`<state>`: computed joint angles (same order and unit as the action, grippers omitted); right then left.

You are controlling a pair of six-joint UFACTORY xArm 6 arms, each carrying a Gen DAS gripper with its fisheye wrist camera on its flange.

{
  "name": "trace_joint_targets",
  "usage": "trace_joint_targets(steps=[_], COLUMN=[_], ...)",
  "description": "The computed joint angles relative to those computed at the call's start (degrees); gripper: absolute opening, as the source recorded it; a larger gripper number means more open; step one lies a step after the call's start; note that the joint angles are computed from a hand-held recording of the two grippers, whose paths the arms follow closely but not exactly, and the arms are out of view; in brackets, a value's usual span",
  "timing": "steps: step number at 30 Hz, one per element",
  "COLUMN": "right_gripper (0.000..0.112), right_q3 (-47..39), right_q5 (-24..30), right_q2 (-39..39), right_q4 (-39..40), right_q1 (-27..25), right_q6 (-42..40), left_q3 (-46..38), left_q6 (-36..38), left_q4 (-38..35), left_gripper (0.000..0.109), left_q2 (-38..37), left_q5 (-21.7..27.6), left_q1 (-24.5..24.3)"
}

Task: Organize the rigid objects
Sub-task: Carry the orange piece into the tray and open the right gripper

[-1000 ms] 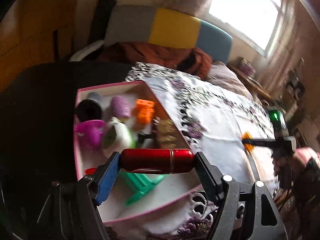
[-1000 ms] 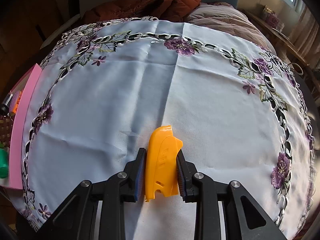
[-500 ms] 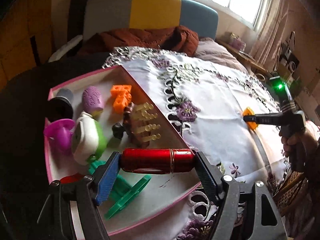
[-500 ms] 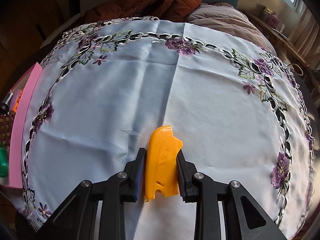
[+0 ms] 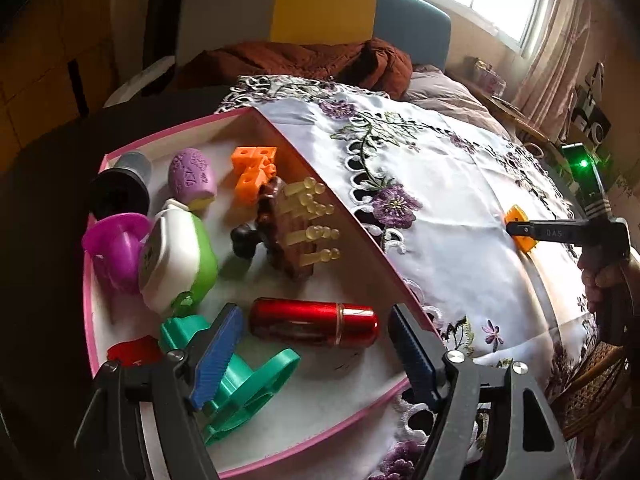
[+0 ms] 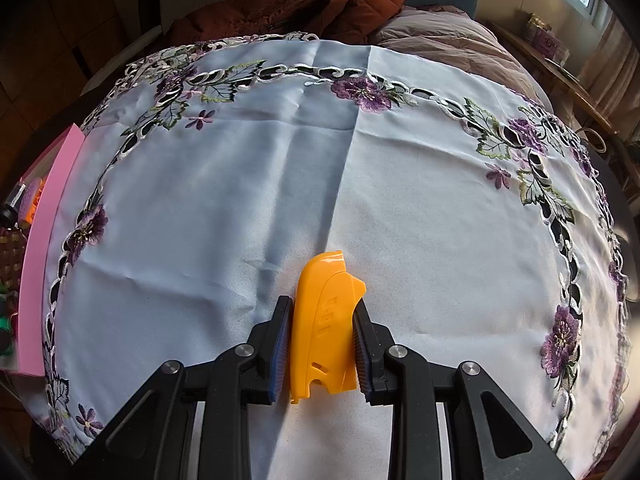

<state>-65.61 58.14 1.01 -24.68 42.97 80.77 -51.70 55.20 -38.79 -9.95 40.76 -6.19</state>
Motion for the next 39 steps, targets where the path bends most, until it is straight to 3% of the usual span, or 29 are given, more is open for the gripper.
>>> trace_joint_targets(steps=[9, 21, 39], right_gripper=[0.03, 0.029, 0.029], right_q3=[-0.36, -0.7, -5.16], right_q5=[0.44, 0.58, 1.66], right_q2=[0.17, 0.4, 2.56], right_q4=[-0.09, -1.2, -3.94], right_q1=[0.01, 0.32, 2.38], right_q6=[-0.55, -0.18, 1.02], left_q3=[-0.23, 1.48, 0.98], left_q6=[-0.71, -4.94, -4.12], left_q4=[-2.17, 0.24, -2.08], left_gripper=[0.076, 0.076, 0.076], left_q2=[-2.3, -5.44, -5.83], left_q5=[1.3, -4.9, -3.79], left_q1=[2.25, 2.65, 6.63])
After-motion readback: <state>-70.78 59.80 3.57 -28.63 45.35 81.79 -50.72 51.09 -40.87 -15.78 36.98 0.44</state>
